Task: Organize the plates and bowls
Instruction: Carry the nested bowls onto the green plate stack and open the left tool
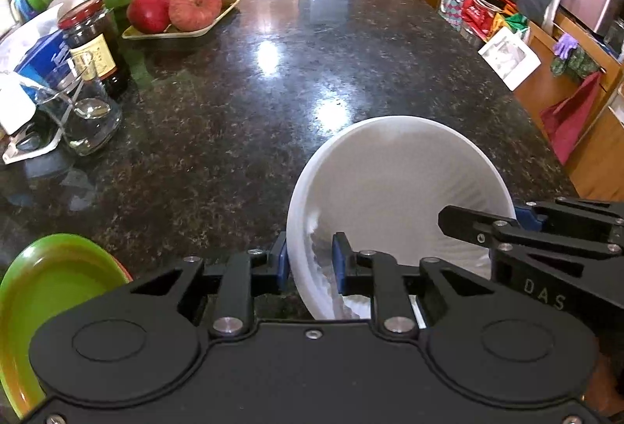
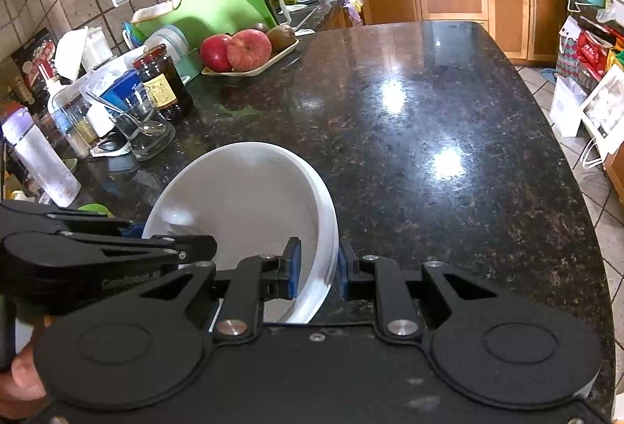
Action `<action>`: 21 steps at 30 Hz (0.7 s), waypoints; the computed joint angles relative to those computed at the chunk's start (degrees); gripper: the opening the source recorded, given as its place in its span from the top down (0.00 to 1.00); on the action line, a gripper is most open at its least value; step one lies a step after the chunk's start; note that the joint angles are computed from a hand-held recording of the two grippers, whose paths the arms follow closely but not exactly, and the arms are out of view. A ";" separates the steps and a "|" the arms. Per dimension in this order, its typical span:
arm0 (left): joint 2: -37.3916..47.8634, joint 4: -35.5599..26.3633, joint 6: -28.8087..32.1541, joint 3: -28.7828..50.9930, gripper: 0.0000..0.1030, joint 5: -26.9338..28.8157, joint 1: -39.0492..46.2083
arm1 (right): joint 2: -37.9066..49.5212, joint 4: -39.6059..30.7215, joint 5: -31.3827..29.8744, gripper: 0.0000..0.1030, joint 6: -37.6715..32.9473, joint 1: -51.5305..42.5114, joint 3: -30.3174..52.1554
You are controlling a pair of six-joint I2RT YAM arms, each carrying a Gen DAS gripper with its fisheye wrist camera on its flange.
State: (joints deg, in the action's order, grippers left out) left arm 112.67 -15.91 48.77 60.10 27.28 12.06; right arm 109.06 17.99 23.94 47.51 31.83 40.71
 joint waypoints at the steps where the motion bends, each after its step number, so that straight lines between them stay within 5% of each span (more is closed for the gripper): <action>1: -0.29 0.17 -0.34 -0.29 0.72 -0.06 0.06 | -0.26 0.33 -0.14 0.80 -0.07 0.01 -0.29; 21: -9.08 4.89 -4.60 -10.20 0.72 -1.14 3.21 | -7.04 2.99 0.38 0.80 -3.18 4.93 -6.95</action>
State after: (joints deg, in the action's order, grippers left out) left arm 103.59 -11.02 44.18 49.90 26.14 15.27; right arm 102.01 20.98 24.32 44.33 36.76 33.76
